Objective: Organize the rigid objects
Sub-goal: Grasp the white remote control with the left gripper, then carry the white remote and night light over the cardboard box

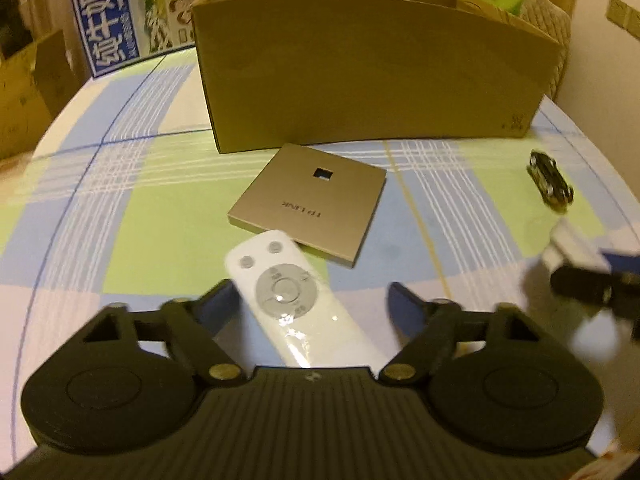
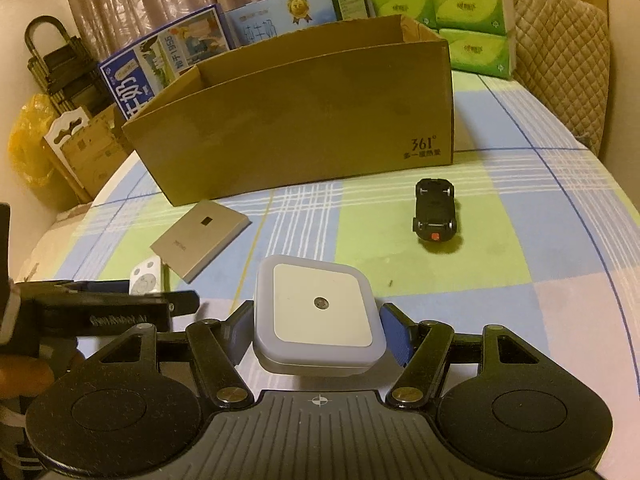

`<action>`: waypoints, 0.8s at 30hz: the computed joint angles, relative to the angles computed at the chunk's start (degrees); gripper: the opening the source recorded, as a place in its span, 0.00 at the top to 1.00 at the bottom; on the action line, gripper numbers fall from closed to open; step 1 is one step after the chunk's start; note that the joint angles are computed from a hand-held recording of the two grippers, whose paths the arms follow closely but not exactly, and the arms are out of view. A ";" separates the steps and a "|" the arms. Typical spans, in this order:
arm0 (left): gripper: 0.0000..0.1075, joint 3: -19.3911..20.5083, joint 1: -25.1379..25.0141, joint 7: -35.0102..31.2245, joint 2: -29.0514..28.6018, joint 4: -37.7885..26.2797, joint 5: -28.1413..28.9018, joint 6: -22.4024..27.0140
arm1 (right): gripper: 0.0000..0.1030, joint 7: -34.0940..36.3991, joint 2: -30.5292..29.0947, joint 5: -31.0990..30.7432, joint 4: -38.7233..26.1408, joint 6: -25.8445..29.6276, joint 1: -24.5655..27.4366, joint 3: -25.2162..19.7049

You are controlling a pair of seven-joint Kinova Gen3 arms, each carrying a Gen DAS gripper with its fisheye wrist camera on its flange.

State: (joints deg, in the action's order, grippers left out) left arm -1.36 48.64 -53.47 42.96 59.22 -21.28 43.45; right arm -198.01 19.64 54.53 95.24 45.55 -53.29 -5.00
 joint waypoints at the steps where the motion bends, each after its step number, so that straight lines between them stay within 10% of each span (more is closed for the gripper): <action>1: 0.42 0.10 -0.18 -0.56 -0.76 1.43 -0.18 -0.96 | 0.38 -0.67 -0.10 0.38 0.31 -0.16 -0.11 0.17; 7: 0.67 0.50 -1.45 -1.60 -4.81 8.45 0.14 -4.68 | 0.38 -2.79 -0.30 1.30 1.09 -0.88 0.01 0.20; 24: 0.67 -0.14 -0.86 0.01 -5.12 9.79 -1.90 -6.16 | 0.38 -2.64 0.18 1.80 0.76 0.24 -0.13 -0.17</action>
State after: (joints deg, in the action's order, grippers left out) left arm -1.51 47.77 -53.46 37.83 69.01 -23.18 37.28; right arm -200.65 19.82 56.33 96.01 45.79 -53.42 -5.17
